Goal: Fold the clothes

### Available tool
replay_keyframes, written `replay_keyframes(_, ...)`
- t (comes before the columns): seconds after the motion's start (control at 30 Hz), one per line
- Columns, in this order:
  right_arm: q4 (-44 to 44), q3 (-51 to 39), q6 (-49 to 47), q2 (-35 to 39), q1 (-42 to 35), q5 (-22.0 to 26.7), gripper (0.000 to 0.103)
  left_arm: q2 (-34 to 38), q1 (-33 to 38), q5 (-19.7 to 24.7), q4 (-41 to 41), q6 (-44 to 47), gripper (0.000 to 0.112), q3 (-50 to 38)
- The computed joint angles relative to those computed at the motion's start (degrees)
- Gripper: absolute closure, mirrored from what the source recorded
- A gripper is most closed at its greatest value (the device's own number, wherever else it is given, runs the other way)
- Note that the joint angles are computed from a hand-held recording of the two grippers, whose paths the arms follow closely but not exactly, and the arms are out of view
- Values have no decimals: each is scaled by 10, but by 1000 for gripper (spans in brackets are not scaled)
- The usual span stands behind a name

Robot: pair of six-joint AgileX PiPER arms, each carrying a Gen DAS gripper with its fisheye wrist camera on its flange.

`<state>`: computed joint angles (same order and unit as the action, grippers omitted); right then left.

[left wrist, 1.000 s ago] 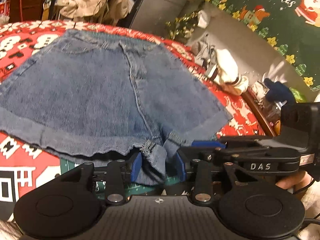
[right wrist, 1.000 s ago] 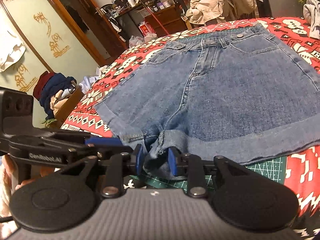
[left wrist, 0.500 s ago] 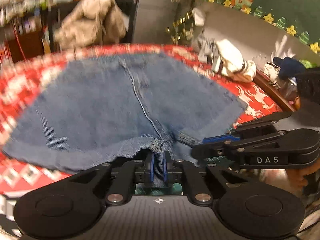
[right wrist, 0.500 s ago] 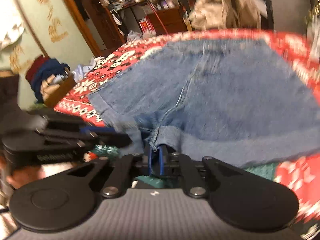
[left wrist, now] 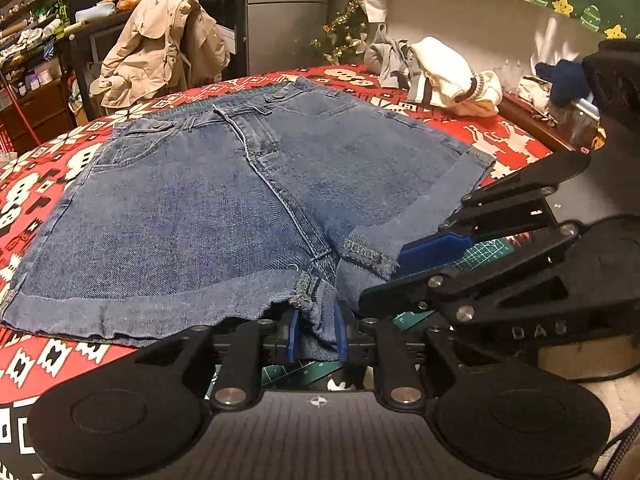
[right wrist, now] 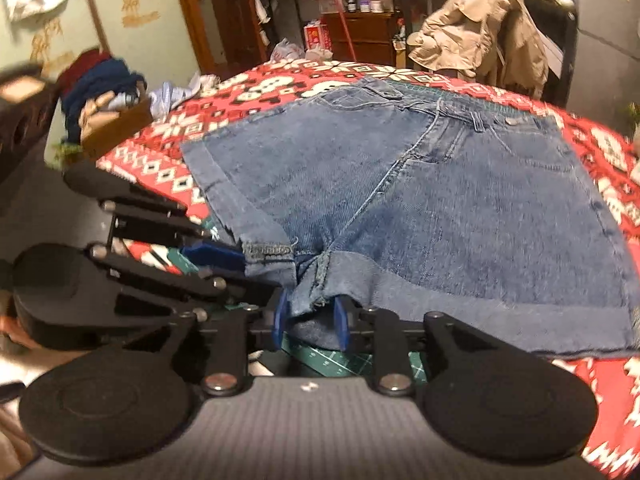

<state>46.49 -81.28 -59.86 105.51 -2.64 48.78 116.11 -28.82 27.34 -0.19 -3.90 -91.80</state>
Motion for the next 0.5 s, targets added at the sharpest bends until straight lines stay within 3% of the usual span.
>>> replay_keyframes(0.13,29,-21,49,30,-11,20,76,4,-1,2,-17,0,94,-5)
replay_keyframes(0.17,32,-24,54,36,-14,25,81,4,0,0,-24,5,92,-5)
replay_keyframes(0.2,32,-24,51,36,-15,28,95,4,1,-1,-32,11,90,-5)
replay_keyframes(0.37,-16,7,-18,-12,-2,-13,100,-1,-4,-9,-26,8,90,2)
replay_keyframes(0.5,-69,37,-100,-59,22,-55,101,-19,-18,-42,45,-40,107,27)
